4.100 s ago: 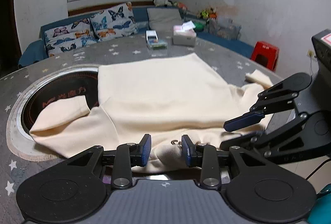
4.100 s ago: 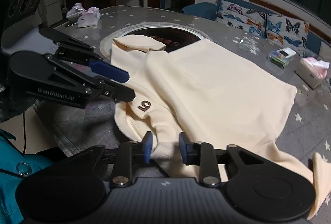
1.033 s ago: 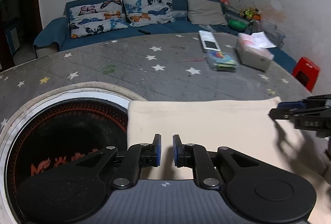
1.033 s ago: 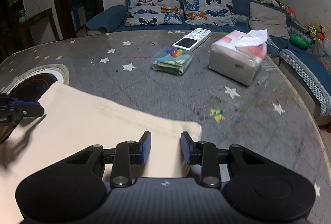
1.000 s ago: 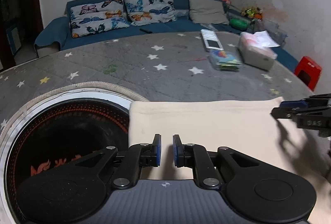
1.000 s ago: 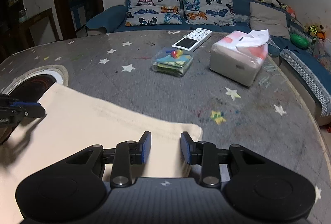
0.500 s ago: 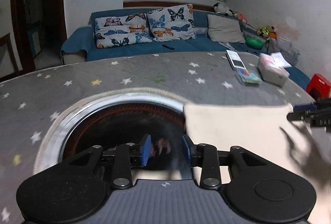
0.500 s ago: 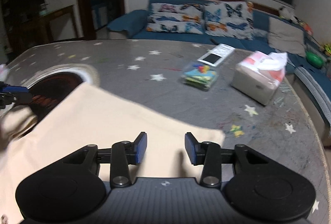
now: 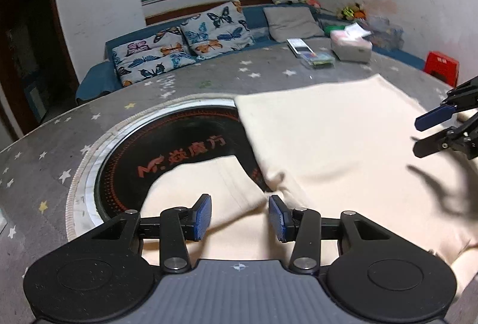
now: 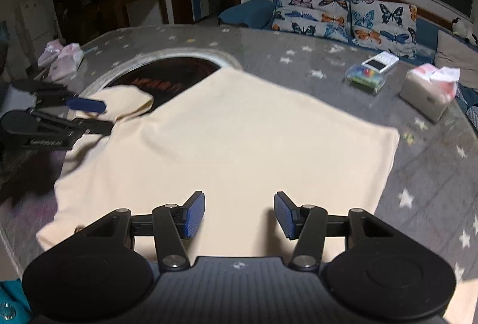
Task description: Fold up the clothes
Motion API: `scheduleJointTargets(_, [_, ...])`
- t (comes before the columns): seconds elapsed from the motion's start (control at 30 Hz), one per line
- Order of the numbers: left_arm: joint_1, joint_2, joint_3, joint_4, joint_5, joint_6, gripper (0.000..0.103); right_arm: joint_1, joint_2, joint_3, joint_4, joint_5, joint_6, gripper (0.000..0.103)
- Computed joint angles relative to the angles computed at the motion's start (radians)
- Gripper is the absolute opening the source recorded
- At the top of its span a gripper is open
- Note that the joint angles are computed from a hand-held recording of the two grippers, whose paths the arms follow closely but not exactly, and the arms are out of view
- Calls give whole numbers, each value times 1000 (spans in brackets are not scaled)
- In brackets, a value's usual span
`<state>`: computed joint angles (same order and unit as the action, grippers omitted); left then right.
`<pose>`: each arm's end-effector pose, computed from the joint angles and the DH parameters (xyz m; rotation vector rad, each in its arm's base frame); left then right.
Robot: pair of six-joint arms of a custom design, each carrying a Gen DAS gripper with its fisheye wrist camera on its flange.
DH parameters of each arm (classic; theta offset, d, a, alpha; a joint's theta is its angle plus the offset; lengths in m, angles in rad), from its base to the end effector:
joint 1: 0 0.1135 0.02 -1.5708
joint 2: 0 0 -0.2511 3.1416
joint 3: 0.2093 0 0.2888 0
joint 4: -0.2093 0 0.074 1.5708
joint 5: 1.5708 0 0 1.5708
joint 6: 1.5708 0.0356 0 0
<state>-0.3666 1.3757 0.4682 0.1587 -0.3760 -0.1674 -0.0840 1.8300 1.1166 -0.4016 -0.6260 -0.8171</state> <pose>0.2577 -0.0849 0.1013 0.0382 2.2608 0.1544 0.3829 -0.0113 0.1244 -1.0416 2.2042 0.4627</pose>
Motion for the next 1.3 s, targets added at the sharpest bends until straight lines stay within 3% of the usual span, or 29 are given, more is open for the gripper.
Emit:
scheduleJointTargets(0.13, [21, 26, -13, 42, 13, 8, 37, -9, -19, -36, 6, 6, 0, 54])
scheduleJointTargets(0.2, [40, 25, -27, 65, 23, 6, 16, -13, -22, -49, 15, 9, 9, 55])
scheduleJointTargets(0.3, [69, 8, -49, 88, 23, -27, 4, -13, -21, -58, 30, 15, 25, 55])
scheduleJointTargets(0.43, [133, -140, -124, 80, 11, -131, 4, -10, -30, -69, 44, 20, 36, 55])
scheduleJointTargets(0.6, [249, -364, -221, -14, -21, -264, 3, -5, -39, -80, 52, 22, 41, 55])
scheduleJointTargets(0.9, [410, -579, -320, -164, 30, -357, 2, 25, -96, -131, 34, -3, -11, 55])
scheduleJointTargets(1.13, [420, -504, -305, -129, 20, -359, 2, 123, -183, -182, -88, -81, -154, 52])
scheduleJointTargets(1.3, [424, -519, -315, -125, 17, -364, 2, 227, -228, -224, -138, -82, -256, 43])
